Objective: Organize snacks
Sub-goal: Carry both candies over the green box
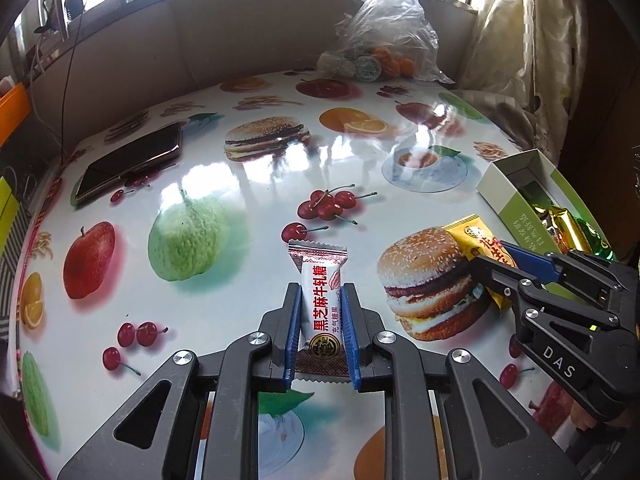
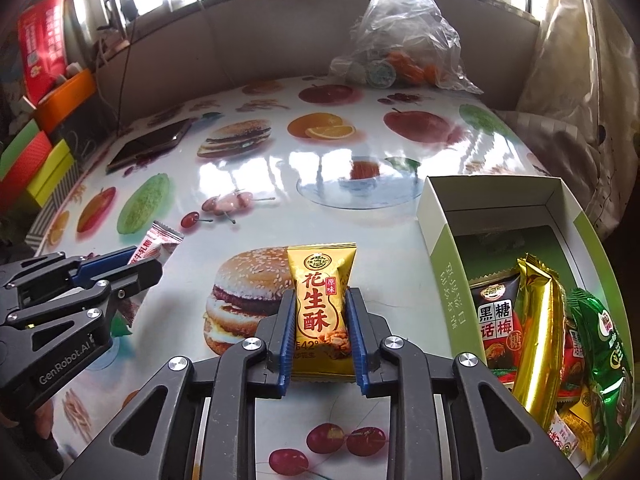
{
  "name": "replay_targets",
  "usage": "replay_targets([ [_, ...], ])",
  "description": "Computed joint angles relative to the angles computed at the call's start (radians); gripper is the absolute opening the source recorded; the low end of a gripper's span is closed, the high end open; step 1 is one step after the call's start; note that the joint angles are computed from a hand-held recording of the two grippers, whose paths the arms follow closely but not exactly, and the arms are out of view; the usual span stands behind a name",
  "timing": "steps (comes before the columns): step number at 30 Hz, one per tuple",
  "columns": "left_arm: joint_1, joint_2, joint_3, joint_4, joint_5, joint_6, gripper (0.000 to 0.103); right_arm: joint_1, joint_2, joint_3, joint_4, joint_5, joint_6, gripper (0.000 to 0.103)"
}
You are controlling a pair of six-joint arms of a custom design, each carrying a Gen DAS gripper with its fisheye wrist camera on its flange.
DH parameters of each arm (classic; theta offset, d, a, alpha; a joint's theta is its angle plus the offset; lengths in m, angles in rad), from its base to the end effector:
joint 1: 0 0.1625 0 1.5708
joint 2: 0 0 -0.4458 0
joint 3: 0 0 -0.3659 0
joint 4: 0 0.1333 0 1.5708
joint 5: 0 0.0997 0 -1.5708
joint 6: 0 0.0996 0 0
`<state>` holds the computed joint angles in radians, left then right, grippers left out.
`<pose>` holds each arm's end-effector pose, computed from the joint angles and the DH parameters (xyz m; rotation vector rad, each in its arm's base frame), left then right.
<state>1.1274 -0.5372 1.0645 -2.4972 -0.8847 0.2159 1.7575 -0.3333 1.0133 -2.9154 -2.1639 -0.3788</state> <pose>-0.1748 -0.8259 0.1742 0.6237 2.3681 -0.5898 0.2313 -0.8063 0.0748 0.4255 -2.3693 0.7522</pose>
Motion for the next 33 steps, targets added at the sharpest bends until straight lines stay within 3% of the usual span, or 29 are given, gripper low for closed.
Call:
replay_targets([
  [33, -0.084, -0.110, 0.208, -0.164, -0.018, 0.007, 0.020, 0.028, -0.161, 0.274, -0.211, 0.038, -0.025, 0.023],
])
